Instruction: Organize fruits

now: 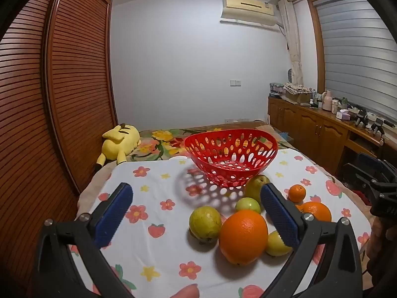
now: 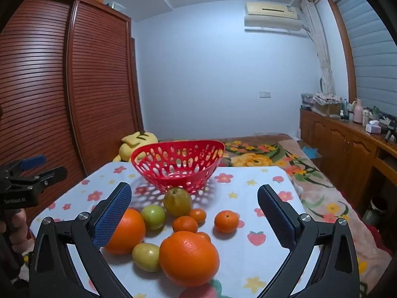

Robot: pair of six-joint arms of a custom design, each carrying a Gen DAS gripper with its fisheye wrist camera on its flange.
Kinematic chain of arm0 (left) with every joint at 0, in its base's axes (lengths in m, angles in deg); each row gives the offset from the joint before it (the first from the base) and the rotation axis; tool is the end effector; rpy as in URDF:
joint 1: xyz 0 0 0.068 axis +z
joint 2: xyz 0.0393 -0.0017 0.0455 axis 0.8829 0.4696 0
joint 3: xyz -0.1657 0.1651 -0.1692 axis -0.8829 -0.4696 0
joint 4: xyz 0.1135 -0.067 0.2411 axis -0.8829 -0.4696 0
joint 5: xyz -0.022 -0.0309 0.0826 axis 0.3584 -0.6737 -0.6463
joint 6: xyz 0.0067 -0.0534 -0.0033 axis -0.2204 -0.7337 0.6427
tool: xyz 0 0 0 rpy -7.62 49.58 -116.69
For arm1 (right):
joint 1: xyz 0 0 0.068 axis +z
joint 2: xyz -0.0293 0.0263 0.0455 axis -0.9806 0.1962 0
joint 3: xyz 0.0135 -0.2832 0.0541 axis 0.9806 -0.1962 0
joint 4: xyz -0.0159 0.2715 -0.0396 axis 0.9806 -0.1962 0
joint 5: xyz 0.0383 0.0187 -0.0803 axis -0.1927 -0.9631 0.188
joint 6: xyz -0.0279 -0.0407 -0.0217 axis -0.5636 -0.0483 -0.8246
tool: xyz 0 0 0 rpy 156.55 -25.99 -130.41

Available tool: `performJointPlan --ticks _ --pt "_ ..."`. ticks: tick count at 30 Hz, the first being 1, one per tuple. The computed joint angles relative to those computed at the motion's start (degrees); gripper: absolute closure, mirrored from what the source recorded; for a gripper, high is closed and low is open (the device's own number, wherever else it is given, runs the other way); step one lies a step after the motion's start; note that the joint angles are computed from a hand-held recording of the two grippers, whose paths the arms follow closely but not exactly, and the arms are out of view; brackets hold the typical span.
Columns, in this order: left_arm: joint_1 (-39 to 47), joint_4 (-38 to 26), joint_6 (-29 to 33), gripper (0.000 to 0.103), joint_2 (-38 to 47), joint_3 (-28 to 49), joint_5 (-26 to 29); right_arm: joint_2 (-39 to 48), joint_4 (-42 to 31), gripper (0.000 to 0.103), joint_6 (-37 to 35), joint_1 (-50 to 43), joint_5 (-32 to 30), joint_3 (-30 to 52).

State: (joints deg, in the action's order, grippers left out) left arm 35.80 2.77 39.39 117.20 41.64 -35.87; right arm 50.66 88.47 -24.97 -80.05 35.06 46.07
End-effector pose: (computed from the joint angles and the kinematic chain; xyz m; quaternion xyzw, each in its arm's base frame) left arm 0.3005 -0.1456 0.2980 0.1770 0.8149 -0.0997 0.5428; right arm 0.2513 -0.0072 0.2680 0.0656 0.8009 0.0111 0.5951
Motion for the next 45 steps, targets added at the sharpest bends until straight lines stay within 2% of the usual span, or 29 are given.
performJointPlan --ticks 7,14,45 --pt "0.7 0.2 -0.6 0.000 0.5 0.1 1.4 -0.9 -0.9 0.000 -0.1 1.5 1.0 0.0" --pt "0.1 -1.5 -0.5 0.000 -1.1 0.6 0.3 -0.3 -1.5 0.000 0.3 1.9 1.3 0.8" --pt "-0.5 -0.4 -0.6 0.000 -3.0 -1.0 -0.1 -2.1 -3.1 0.000 0.5 3.0 1.9 0.7"
